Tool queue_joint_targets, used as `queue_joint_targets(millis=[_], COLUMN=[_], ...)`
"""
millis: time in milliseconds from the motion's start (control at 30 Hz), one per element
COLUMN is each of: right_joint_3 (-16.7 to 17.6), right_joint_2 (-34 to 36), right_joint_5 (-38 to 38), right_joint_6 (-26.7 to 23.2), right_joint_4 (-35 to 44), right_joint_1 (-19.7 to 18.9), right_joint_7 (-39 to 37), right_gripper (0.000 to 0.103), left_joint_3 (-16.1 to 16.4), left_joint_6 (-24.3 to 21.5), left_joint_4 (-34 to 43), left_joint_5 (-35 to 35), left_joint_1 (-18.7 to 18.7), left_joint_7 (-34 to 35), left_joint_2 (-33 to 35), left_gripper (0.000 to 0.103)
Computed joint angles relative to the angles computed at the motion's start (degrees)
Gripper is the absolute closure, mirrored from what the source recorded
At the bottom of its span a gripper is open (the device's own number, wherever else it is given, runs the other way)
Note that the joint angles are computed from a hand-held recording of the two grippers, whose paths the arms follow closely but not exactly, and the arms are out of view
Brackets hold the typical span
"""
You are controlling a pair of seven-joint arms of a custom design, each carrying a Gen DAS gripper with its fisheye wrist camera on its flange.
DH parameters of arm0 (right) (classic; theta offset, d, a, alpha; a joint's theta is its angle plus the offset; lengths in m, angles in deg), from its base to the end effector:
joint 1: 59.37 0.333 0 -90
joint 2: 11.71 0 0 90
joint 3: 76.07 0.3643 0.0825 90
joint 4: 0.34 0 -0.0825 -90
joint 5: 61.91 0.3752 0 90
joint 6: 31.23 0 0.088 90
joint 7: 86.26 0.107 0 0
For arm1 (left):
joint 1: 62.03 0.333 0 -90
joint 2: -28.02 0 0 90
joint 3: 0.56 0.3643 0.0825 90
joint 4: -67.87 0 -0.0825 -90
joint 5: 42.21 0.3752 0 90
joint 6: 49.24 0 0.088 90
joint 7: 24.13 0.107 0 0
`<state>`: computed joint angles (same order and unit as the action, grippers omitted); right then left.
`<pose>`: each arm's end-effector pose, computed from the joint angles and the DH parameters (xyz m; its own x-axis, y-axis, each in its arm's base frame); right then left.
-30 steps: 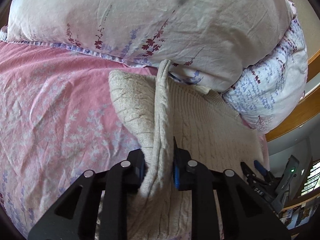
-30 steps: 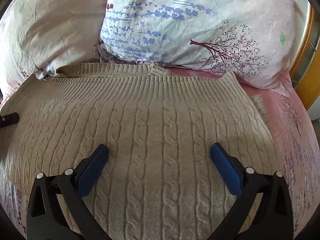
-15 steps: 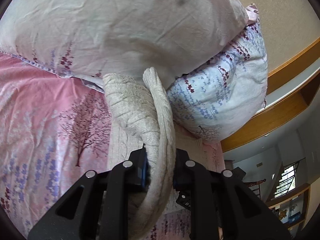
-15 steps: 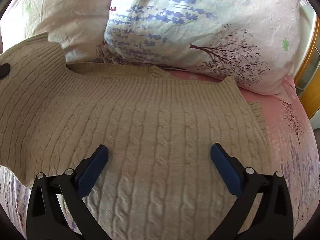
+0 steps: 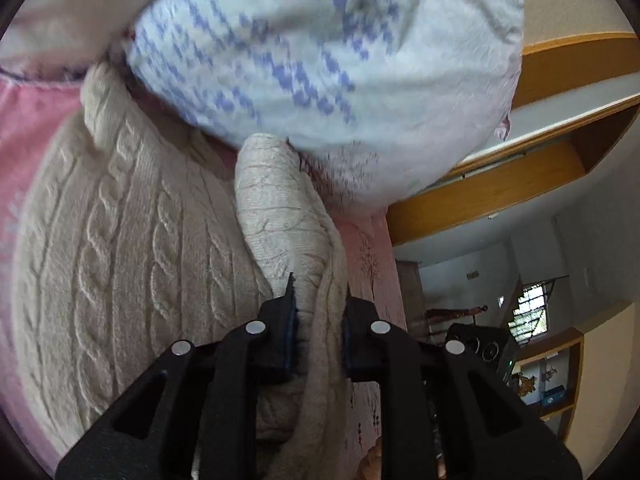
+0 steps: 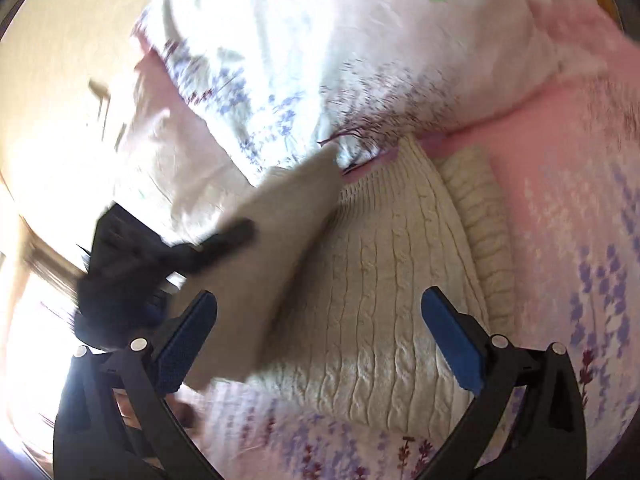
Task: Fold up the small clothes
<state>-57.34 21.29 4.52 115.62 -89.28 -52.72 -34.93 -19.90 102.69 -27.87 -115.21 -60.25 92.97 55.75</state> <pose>0.7016 0.2605 0.4121 0.2919 -0.6073 -0.7389 -0.8965 0.0955 -0.4327 0.7015 -0.1524 0.4225 0.0613 -0.5603 0.8260 -0.8598 -0.4500 -0.2414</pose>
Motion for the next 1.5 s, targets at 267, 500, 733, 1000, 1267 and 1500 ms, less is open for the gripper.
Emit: queue_joint_targets(millis=[267, 500, 733, 1000, 1267, 1500], right_joint_3=[-1.58, -3.24, -1.88, -1.09, -2.07, -6.67], right_joint_2=[3.43, 5.96, 7.16, 10.57, 3.66, 5.22], right_joint_5=[-4.16, -14.81, -20.41, -27.01, -37.56, -45.85], right_joint_6=[-8.99, -10.47, -8.5, -3.14, 17.87, 16.34], right_joint_4=[5.51, 10.62, 11.91, 16.12, 7.26, 6.52], right_joint_1=[-0.39, 2.38, 2.51, 4.78, 7.76, 8.34], right_joint_7=[9.4, 19.48, 23.16, 24.37, 21.17, 31.64], right_gripper=[0.001, 0.023, 0.053, 0.082, 0.084, 0.084], left_joint_3=[1.04, 7.97, 6.38, 4.63, 4.26, 4.94], left_joint_6=[-1.55, 10.87, 11.0, 10.71, 9.73, 8.66], left_joint_4=[-5.57, -15.52, -18.04, -16.97, -19.05, -18.3], left_joint_5=[-12.35, 9.22, 14.76, 12.96, 5.28, 6.22], left_joint_1=[2.32, -2.36, -0.06, 0.63, 1.43, -0.25], left_joint_7=[13.37, -2.91, -5.48, -4.42, 3.61, 3.95], left_joint_2=[-5.95, -11.92, -10.94, -9.89, -12.5, -11.72], left_gripper=[0.054, 0.044, 0.038, 0.034, 0.029, 0.029])
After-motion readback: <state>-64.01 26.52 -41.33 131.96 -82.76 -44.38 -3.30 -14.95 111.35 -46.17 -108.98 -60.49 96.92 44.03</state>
